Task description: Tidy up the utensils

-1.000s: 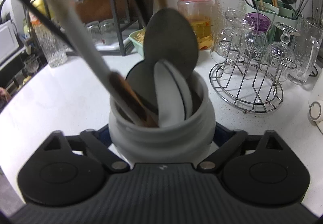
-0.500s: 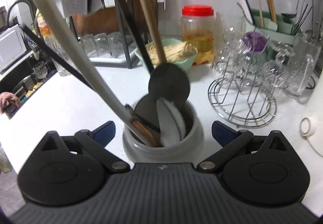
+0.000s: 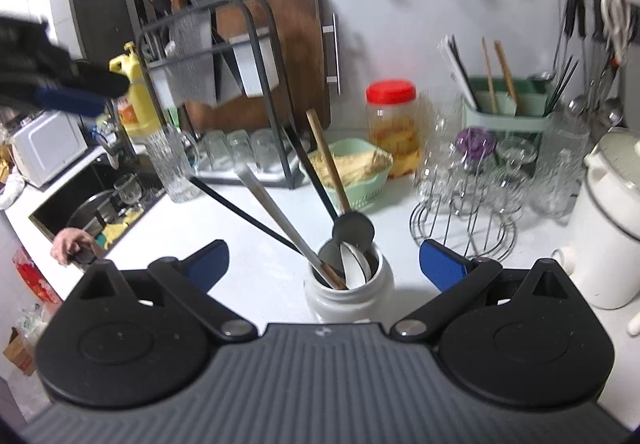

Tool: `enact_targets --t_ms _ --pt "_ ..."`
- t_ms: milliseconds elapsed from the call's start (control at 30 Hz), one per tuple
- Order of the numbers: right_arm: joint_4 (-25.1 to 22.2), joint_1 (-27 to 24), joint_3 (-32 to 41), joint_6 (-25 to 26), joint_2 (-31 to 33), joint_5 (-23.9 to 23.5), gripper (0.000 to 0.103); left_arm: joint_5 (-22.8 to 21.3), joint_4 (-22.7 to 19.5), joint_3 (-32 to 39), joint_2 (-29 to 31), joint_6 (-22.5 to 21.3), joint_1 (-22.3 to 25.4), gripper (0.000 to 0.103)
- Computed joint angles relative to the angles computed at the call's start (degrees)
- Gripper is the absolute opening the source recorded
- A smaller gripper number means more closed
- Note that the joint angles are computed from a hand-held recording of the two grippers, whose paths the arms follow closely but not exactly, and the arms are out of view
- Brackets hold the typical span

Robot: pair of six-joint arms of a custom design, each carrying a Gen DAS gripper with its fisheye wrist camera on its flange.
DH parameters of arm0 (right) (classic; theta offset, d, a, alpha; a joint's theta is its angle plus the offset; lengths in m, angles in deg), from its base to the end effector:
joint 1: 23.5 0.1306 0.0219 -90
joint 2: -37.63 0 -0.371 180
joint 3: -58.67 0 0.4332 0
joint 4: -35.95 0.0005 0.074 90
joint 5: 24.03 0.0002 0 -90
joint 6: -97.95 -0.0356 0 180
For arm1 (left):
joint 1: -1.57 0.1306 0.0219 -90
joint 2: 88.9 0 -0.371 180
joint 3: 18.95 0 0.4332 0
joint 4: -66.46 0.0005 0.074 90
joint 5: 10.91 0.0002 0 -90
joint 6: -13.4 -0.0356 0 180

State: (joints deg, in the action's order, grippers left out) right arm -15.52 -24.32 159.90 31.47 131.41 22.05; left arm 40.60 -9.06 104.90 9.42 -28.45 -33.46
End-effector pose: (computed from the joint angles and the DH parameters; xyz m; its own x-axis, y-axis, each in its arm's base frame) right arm 0.5477 0.0164 0.4876 -0.4422 -0.2812 -0.8517 -0.7252 0.6709 0.1550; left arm 0.4479 -0.2875 0.6062 -0.5090 -0.3552 -0.7840 -0.3860 0.9083 -0.1609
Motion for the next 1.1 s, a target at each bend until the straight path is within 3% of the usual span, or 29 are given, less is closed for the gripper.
enact_targets --t_ms 200,500,1100 --pt "2.05 -2.15 -1.63 -3.13 -4.17 -1.93 0.103 -6.02 -2.32 -2.35 -1.85 5.93 -4.26 0.067" --pt "3.84 -4.24 -5.51 -7.3 -10.16 -3.37 0.103 -9.69 -5.04 -7.68 -5.85 12.98 -8.43 0.067" --pt "4.04 -5.35 -14.17 -6.9 -18.35 -0.12 0.103 -10.19 -5.89 -14.54 -9.51 17.34 -14.16 0.07"
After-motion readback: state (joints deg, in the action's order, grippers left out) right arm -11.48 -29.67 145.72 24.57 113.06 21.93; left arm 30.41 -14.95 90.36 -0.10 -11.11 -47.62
